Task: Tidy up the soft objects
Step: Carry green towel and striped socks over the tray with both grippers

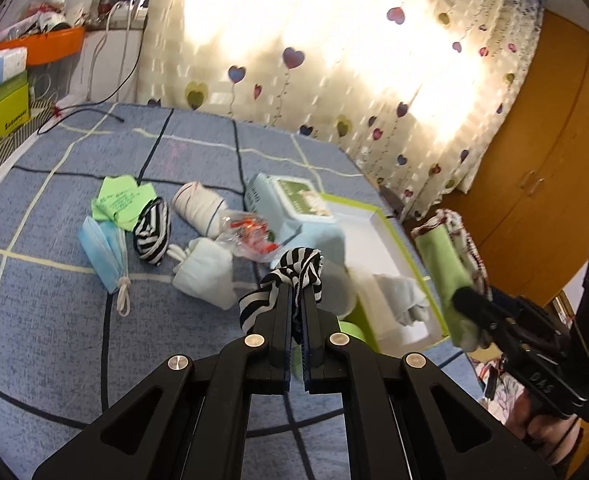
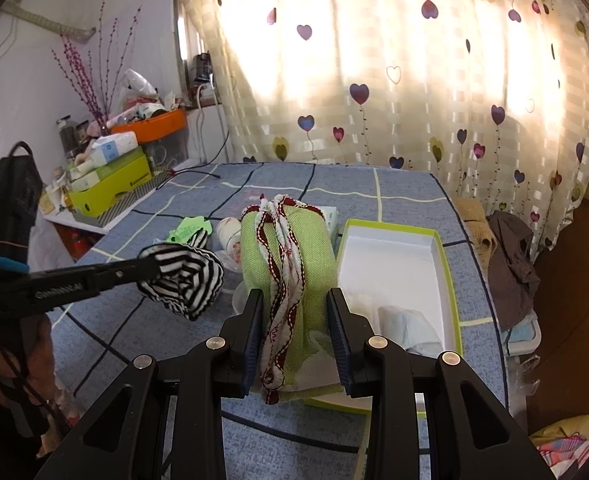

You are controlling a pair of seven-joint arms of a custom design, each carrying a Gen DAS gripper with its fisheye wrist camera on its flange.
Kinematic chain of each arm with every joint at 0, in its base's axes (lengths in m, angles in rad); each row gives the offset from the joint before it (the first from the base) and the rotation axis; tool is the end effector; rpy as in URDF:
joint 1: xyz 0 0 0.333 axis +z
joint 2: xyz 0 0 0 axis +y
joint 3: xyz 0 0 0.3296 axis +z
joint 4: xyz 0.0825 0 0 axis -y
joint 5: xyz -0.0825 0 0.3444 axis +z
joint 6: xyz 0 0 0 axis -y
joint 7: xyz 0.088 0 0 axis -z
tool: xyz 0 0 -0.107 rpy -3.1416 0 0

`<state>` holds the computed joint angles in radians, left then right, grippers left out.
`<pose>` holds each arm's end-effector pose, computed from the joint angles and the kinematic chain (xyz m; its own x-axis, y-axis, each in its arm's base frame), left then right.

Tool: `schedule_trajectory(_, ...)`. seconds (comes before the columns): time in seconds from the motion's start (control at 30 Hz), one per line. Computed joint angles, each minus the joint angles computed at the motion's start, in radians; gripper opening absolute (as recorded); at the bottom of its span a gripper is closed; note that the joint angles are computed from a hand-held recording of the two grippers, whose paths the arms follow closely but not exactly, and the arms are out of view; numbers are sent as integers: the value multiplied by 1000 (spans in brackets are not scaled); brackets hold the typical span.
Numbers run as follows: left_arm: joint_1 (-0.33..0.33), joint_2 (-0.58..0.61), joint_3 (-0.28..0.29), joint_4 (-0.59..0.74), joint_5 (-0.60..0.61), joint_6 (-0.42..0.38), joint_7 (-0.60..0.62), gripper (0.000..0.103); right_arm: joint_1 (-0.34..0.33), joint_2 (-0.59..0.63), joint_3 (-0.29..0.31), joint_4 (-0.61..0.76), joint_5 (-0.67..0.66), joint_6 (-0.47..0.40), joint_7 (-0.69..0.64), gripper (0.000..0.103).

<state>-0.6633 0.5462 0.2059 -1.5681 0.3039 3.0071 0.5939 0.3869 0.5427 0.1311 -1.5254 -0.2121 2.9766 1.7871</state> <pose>0.6148 -0.3662 0.4665 -0.0244 -0.9212 0.3883 -0.6660 -0.2747 -0.6935 0.6301 0.3485 0.4865 0.4501 -0.8914 -0.0520 -0.5635 -0.2384 -0.7910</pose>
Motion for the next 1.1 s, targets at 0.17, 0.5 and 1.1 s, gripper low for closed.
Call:
schedule_trajectory(0.17,-16,-3,9,12,12,16,4,3,23,-29,-39,-37,-23,21,42,30)
schedule_trajectory(0.5,40,50,-97,130,-47,-29,134,3,39,-51,-82,-65,-76,27,121,30)
schedule_trajectory(1.1,78,245,-212,492,-134,-224,318,3,-4,-57,-79,-88,-91,27,161,30)
